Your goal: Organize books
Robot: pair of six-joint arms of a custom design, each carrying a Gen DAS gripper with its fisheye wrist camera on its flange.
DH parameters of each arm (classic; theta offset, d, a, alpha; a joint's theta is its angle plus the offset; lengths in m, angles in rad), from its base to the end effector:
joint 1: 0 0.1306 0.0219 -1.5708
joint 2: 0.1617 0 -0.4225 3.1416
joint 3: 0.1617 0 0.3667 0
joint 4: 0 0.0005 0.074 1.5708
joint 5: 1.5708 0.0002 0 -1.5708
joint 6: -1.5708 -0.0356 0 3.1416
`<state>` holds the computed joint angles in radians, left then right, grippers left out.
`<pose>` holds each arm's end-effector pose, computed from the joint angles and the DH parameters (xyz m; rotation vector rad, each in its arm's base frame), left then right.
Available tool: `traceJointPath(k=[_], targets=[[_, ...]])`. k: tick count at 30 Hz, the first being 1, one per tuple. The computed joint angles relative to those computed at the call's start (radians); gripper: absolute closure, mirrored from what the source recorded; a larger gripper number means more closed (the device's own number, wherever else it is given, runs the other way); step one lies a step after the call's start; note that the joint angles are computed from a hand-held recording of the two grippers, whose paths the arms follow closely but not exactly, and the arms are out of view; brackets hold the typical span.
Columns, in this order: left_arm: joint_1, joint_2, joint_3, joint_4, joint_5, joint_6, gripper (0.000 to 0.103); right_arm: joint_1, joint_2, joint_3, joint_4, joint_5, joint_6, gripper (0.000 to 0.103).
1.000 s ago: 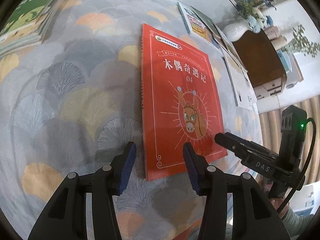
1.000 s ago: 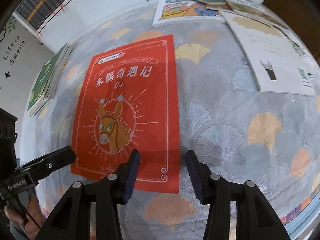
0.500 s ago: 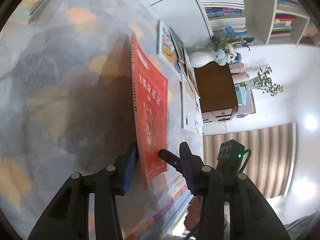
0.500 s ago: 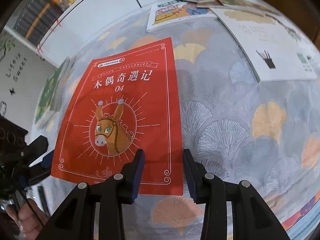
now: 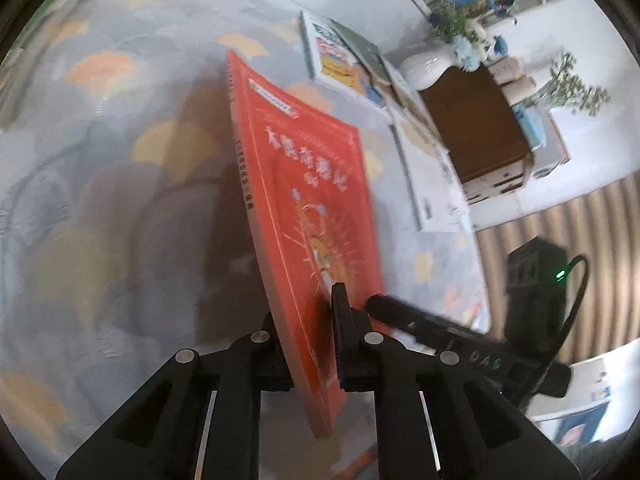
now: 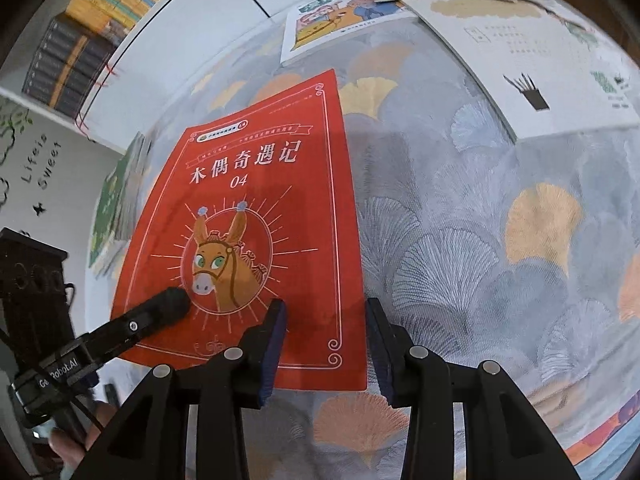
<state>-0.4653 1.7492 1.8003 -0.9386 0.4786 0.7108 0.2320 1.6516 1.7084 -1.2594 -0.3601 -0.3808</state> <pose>0.5247 -0.2823 0.4656 -0.0957 2.6425 -1.0544 0.5110 0.1331 0.4614 0.1147 2.8279 0.6497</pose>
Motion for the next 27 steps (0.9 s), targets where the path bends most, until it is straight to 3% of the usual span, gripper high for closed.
traceJointPath(k=[3,5,9,11,19,26,27], targets=[[0.011,-0.013,-0.030,0.089,0.059,0.093,0.094,-0.032,0.008,0.008,-0.014,-0.092,-0.018,0.063],[0.017,-0.018,-0.039,0.133,0.086,0.142,0.094,-0.063,0.012,0.009,-0.014,-0.164,-0.052,0.057],[0.010,0.007,0.040,0.085,0.080,0.120,0.093,-0.113,0.008,0.001,0.023,-0.252,-0.098,0.048],[0.012,0.010,0.044,0.110,0.105,0.146,0.093,-0.131,0.006,-0.007,0.043,-0.305,-0.124,0.046],[0.028,-0.003,-0.012,0.254,0.171,0.302,0.093,-0.153,-0.013,-0.116,0.220,-0.508,-0.362,0.044],[0.027,-0.007,-0.029,0.233,0.177,0.309,0.093,-0.127,-0.020,-0.182,0.415,-0.629,-0.561,0.045],[0.025,-0.006,-0.027,0.222,0.175,0.300,0.093,-0.127,-0.024,-0.182,0.417,-0.622,-0.559,0.051]])
